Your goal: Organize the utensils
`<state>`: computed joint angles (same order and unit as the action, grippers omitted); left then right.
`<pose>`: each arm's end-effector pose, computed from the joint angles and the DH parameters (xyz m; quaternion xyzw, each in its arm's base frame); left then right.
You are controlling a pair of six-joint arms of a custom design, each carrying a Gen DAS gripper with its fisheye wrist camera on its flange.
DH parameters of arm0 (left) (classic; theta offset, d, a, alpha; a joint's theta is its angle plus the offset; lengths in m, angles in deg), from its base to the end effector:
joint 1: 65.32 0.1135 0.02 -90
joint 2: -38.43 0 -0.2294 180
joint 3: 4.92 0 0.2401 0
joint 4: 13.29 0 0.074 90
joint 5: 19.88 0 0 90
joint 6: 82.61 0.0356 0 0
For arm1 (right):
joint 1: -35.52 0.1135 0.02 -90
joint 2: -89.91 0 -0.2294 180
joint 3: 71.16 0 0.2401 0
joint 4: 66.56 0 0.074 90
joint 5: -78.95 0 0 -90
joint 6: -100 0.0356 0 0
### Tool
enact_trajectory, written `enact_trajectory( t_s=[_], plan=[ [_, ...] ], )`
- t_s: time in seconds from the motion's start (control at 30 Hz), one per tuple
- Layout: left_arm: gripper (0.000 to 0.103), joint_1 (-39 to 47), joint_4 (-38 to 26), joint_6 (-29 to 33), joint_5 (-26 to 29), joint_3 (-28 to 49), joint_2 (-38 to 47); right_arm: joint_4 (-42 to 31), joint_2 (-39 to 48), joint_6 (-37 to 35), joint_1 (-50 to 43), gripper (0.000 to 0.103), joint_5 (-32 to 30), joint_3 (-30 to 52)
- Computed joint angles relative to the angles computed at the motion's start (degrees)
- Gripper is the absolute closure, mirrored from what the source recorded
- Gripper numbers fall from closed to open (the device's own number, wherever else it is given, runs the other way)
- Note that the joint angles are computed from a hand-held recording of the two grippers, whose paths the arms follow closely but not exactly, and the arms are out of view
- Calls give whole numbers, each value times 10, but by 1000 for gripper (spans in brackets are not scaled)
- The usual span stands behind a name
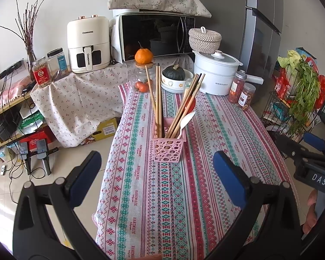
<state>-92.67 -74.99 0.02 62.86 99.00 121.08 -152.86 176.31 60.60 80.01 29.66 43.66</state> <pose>0.2664 -0.1327 0.3572 0.1310 0.8969 -0.0700 0.4165 0.2092 0.1730 0.3712 0.1441 0.8946 -0.0343 0.4217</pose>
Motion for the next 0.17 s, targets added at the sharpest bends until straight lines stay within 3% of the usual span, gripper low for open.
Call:
enact_trajectory(
  t_s=[0.17],
  plan=[
    [1, 0, 1, -4, -3, -1, 1, -1, 1, 1, 0, 0, 0, 1]
  ],
)
